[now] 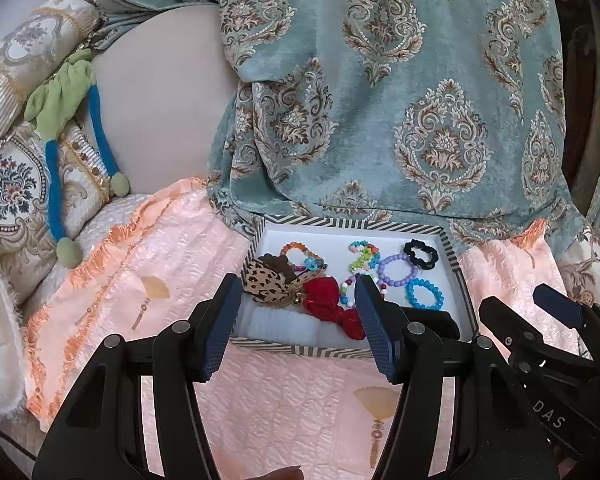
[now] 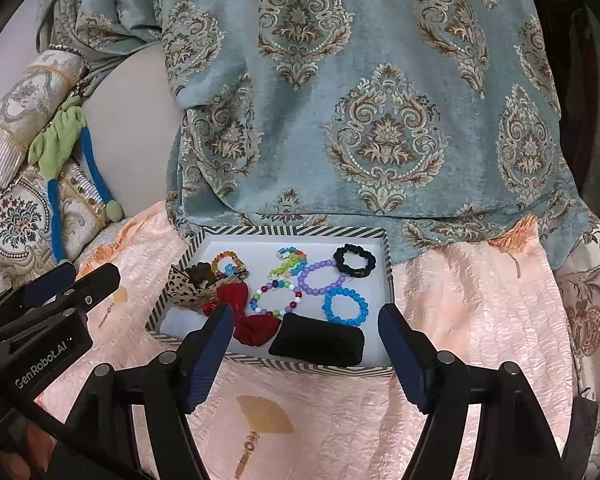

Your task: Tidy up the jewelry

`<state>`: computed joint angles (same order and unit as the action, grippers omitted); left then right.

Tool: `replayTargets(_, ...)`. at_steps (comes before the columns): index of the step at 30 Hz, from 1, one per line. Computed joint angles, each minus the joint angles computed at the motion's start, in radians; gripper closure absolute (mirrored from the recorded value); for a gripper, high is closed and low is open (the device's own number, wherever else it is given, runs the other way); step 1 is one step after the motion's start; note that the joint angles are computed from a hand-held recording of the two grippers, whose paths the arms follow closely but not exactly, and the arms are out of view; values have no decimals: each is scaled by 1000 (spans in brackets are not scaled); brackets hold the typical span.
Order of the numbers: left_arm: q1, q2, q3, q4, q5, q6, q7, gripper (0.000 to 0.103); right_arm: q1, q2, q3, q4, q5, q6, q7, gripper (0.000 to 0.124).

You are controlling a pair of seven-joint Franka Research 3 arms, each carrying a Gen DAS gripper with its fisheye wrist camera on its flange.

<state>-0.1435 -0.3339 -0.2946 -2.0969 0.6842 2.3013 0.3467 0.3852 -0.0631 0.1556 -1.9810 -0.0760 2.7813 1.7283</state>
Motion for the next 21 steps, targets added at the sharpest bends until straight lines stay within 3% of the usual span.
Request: replayTargets(21,-7,15,1,16,-2,-19,14,44,4,6,-4,7,25,-11,-32,51)
